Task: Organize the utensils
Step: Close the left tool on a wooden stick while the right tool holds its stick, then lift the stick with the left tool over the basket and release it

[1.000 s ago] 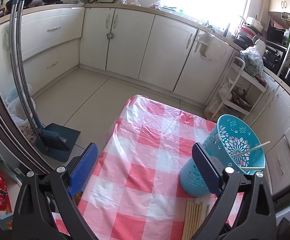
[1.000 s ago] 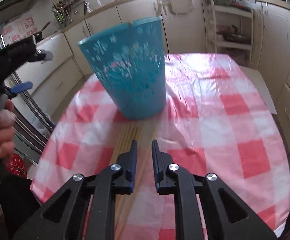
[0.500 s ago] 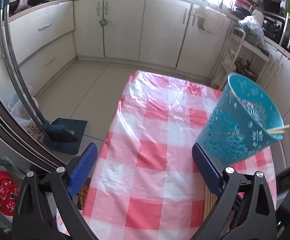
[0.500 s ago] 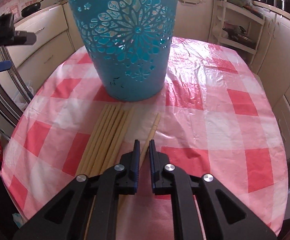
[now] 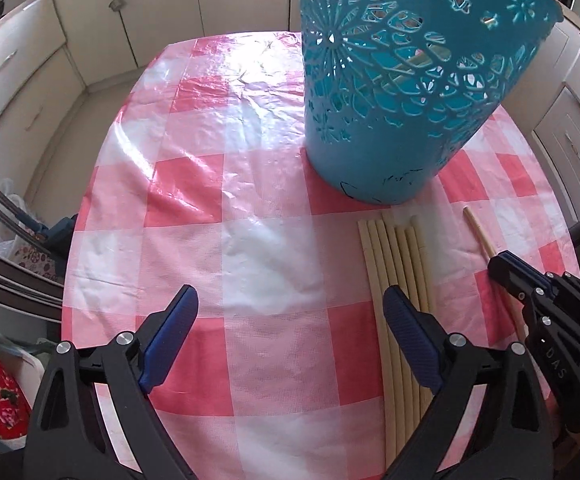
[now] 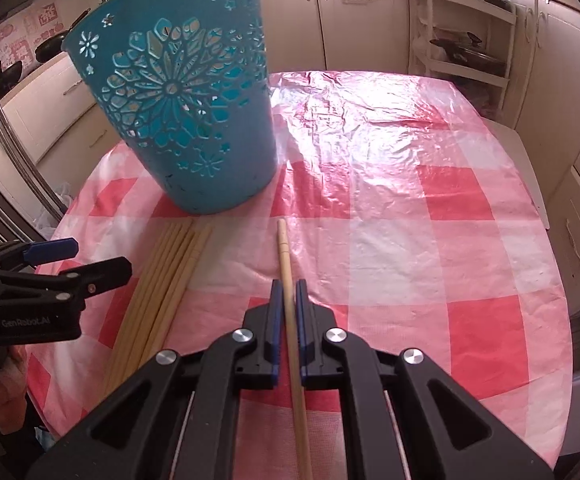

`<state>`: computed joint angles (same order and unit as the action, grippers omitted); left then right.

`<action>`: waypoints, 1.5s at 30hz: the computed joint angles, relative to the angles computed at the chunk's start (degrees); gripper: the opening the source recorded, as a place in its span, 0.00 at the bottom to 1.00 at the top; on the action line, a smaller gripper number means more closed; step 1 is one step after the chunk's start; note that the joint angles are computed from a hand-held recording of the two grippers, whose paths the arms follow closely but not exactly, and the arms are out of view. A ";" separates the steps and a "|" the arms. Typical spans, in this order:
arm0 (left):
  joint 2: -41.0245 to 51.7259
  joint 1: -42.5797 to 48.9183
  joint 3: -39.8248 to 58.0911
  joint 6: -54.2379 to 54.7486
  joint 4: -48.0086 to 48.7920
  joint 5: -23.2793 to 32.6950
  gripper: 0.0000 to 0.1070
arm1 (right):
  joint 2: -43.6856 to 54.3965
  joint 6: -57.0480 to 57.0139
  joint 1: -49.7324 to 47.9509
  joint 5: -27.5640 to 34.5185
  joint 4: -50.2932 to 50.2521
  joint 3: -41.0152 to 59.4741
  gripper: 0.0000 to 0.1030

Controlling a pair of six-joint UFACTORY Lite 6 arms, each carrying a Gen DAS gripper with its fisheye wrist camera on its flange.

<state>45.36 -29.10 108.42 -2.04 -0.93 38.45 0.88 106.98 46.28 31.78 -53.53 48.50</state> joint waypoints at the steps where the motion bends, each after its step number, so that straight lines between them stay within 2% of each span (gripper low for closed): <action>1: 0.07 -0.17 -0.05 -0.36 0.38 0.02 0.84 | -0.03 0.54 0.22 0.01 -0.30 -0.09 0.07; 4: 0.70 -0.87 0.10 -2.52 3.43 -0.18 0.84 | -0.38 1.07 0.21 -0.27 -0.55 -0.41 0.07; 16: 2.78 -1.50 3.04 -2.69 3.41 0.32 0.83 | -0.18 1.90 -0.25 -0.33 -1.64 -0.45 0.07; 18: 5.64 -1.45 6.82 -2.83 4.34 1.78 0.79 | 0.15 1.84 -0.32 -0.22 -1.69 -0.12 0.07; 22: 6.33 -1.56 8.01 -3.07 4.73 2.17 0.76 | 0.50 1.33 -0.72 -0.38 -1.50 0.29 0.07; 25: 6.40 -1.54 8.28 -2.08 4.26 1.66 0.64 | 1.06 -0.95 -0.71 0.21 -0.17 1.25 0.07; 27: 5.66 -1.81 7.45 -0.84 3.60 1.12 0.49 | 1.47 -2.36 -0.84 0.42 0.51 1.83 0.07; 28: 5.37 -1.98 7.17 0.15 3.03 1.01 0.46 | 1.53 -2.56 -1.12 0.12 0.61 1.89 0.07; 33: 4.45 -2.42 6.21 6.04 -1.52 0.97 0.08 | 2.75 -4.91 -1.56 0.40 1.72 3.35 0.07; 39: 5.62 2.10 12.29 14.93 -12.78 9.57 0.05 | 2.35 -1.24 -1.42 -0.33 -1.49 2.07 0.07; 45: -3.82 9.58 11.91 22.53 -23.15 14.30 0.05 | 2.38 -0.35 -1.63 -0.57 -2.20 1.88 0.07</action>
